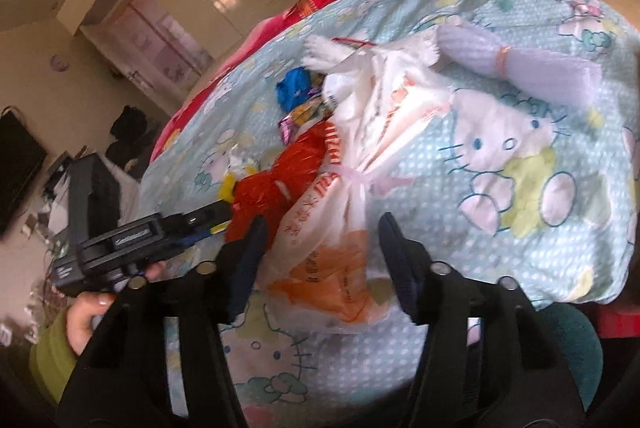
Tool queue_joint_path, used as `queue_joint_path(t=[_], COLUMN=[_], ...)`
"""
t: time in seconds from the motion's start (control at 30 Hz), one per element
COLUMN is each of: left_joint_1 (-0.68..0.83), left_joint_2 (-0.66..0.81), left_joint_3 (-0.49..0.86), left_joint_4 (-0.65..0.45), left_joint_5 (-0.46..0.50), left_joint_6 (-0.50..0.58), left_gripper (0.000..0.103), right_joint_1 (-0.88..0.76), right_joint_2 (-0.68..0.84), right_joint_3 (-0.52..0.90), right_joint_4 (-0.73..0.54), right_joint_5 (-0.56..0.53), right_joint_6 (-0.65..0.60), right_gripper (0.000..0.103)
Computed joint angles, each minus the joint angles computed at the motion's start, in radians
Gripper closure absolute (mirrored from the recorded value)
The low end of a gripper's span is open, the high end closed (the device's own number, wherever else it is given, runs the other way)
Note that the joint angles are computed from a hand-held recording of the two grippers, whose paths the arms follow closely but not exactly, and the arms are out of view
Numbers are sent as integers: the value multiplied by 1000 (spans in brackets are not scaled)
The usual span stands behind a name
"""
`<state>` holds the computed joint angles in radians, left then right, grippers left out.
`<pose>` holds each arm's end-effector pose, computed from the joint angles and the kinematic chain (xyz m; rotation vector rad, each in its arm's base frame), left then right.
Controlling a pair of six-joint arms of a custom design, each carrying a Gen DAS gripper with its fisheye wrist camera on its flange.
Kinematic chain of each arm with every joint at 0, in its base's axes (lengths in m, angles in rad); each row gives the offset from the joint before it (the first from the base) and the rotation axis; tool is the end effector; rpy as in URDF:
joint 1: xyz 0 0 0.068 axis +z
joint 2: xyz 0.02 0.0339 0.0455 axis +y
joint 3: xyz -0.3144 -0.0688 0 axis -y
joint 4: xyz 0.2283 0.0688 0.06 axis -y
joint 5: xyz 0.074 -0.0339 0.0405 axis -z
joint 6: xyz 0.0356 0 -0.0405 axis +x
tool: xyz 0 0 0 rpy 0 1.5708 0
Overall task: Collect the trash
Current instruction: 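Lift both held items and carry them toward the yellow-rimmed bin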
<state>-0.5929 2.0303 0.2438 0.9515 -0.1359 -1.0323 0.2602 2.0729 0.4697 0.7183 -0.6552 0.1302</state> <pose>0.2038 -0.1315 0.0784 -0.6040 2.4063 -0.5780 0.2733 0.0952 0.0799 -0.4508 2.3991 0.9757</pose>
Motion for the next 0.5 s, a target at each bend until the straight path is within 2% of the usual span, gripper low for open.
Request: queue_joint_path(t=[0.07, 0.13, 0.3, 0.5], left_joint_1=[9, 9, -12, -58], left_joint_2=[42, 63, 15, -192], left_joint_3=[-21, -30, -19, -5], left_joint_4=[83, 121, 67, -83], left_joint_5=[16, 21, -15, -145], left_joint_6=[-20, -30, -23, 17], left_gripper=[64, 67, 74, 76], right_joint_1=[24, 35, 21, -44], right_joint_2=[-5, -15, -36, -105], right_joint_3=[-4, -11, -50, -87], right_joint_4=[0, 2, 66, 96], right_joint_5=[25, 39, 33, 4], right_joint_6=[-12, -22, -13, -30], right_gripper=[66, 74, 80, 80])
